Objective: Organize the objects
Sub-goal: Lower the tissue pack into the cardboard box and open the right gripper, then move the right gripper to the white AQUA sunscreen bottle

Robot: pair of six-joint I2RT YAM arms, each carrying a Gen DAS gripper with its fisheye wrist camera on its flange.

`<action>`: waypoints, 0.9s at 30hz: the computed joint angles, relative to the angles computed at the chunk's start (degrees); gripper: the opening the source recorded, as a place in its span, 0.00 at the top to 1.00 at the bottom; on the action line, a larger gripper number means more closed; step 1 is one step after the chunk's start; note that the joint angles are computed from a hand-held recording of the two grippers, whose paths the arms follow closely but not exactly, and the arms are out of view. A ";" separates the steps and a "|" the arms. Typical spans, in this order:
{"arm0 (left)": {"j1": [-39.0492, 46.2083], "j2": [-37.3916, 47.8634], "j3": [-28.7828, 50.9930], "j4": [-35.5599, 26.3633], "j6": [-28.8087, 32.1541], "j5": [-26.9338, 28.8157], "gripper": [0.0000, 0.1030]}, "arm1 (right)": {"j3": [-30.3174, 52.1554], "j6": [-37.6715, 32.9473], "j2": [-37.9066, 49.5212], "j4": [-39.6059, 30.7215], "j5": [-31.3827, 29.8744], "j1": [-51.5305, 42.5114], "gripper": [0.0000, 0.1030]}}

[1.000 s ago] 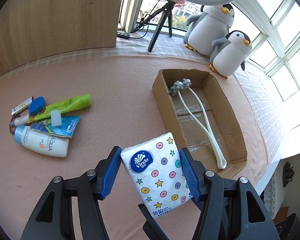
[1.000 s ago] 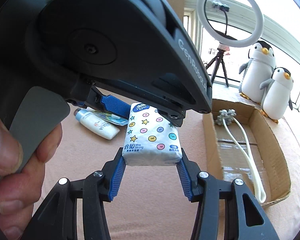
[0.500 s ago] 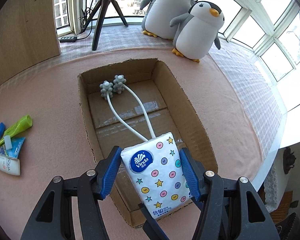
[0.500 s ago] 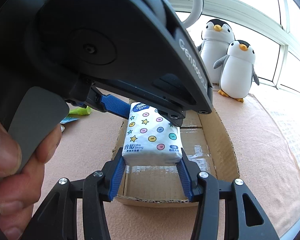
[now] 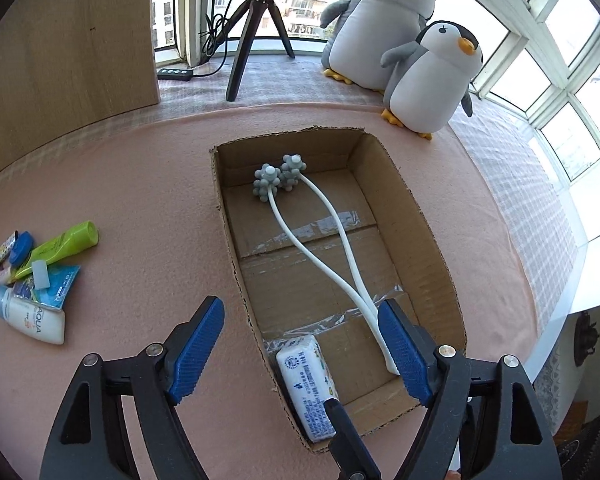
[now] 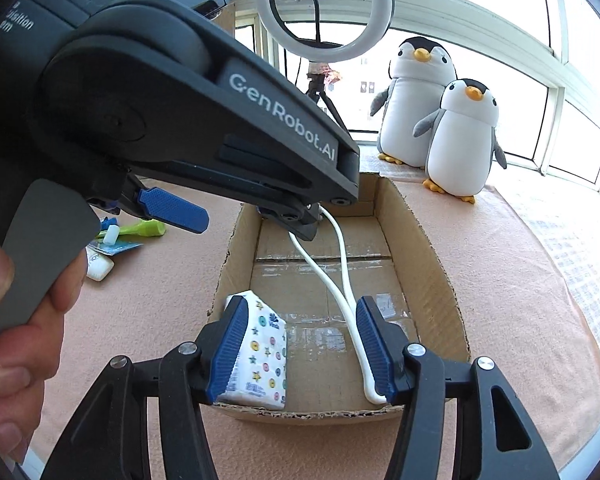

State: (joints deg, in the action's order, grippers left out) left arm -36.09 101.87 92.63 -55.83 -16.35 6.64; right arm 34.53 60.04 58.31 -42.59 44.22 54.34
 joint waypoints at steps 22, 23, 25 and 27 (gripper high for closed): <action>49.52 -14.13 -19.58 -0.67 25.95 15.15 0.20 | 26.77 -11.15 40.52 16.65 -14.03 4.08 0.43; 53.48 -13.46 -19.20 -1.08 28.09 15.87 0.20 | 28.32 -12.52 43.10 17.81 -16.30 3.18 0.42; 61.10 -11.68 -18.29 -1.98 32.05 16.84 0.20 | 32.75 -16.22 48.85 18.41 -21.07 0.70 0.40; 68.27 -9.35 -16.75 -3.16 35.34 17.58 0.20 | 36.26 -20.01 53.22 19.24 -22.78 -0.94 0.36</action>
